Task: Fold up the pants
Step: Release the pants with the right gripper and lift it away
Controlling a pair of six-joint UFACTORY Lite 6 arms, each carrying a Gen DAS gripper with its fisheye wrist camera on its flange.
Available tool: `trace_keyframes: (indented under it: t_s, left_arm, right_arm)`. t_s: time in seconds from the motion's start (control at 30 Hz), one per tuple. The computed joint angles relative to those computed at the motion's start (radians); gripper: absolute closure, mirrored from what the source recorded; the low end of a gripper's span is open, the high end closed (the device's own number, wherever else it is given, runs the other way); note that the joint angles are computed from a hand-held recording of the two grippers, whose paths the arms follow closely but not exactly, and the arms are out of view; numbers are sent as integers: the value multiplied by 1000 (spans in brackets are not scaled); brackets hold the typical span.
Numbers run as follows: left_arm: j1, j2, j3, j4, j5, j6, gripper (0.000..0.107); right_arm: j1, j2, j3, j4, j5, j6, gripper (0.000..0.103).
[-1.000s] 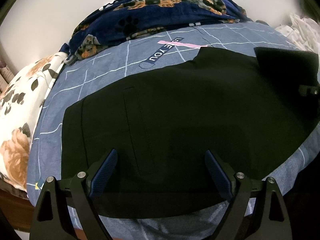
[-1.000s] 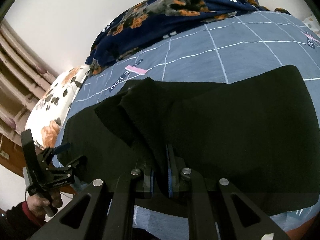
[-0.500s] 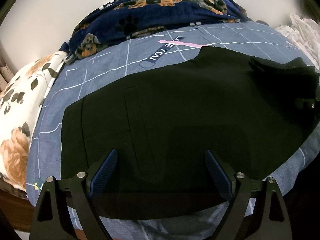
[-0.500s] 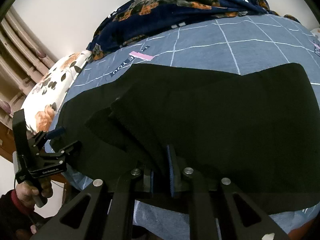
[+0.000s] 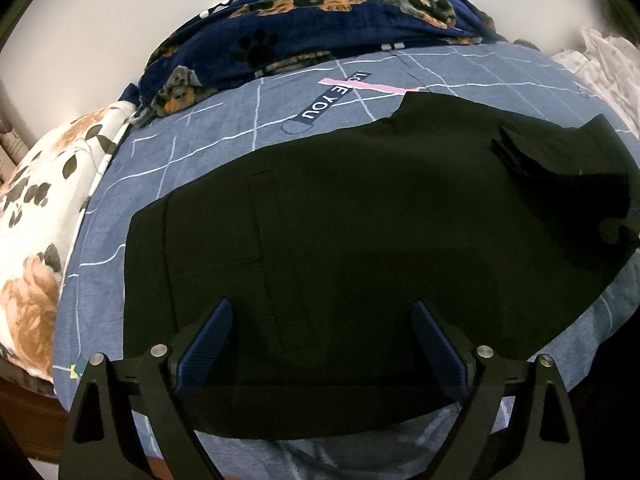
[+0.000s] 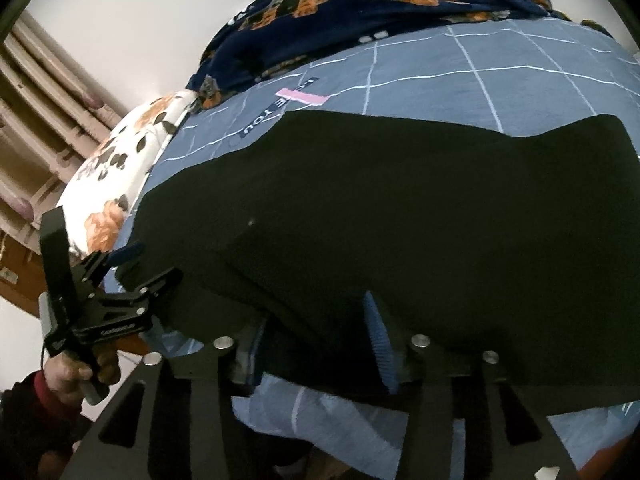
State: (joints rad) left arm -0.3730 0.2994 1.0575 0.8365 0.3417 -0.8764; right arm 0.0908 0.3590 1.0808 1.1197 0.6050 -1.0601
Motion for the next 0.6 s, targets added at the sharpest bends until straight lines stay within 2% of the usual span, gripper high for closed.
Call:
trace_keyframes:
  t_s: [0.1, 0.2, 0.3, 0.47, 0.53, 0.6]
  left_arm:
    - [3, -2, -4, 1, -2, 1, 15]
    - [2, -3, -7, 11, -4, -8, 15]
    - [5, -8, -11, 18, -6, -11, 15]
    - [12, -22, -6, -10, -6, 19, 15]
    - [12, -37, -7, -51, -11, 48, 15]
    - [17, -68, -7, -167, -41, 146, 15]
  right_arm:
    - [-7, -10, -16, 7, 44, -22, 46]
    - [-33, -15, -26, 21, 114, -47, 44]
    - [-138, 42, 25, 55, 344, -53, 44]
    - [-408, 148, 176, 158, 605, 10, 44]
    - [-496, 198, 279, 172, 616, 65, 44]
    - [-567, 186, 305, 166, 540, 69, 44]
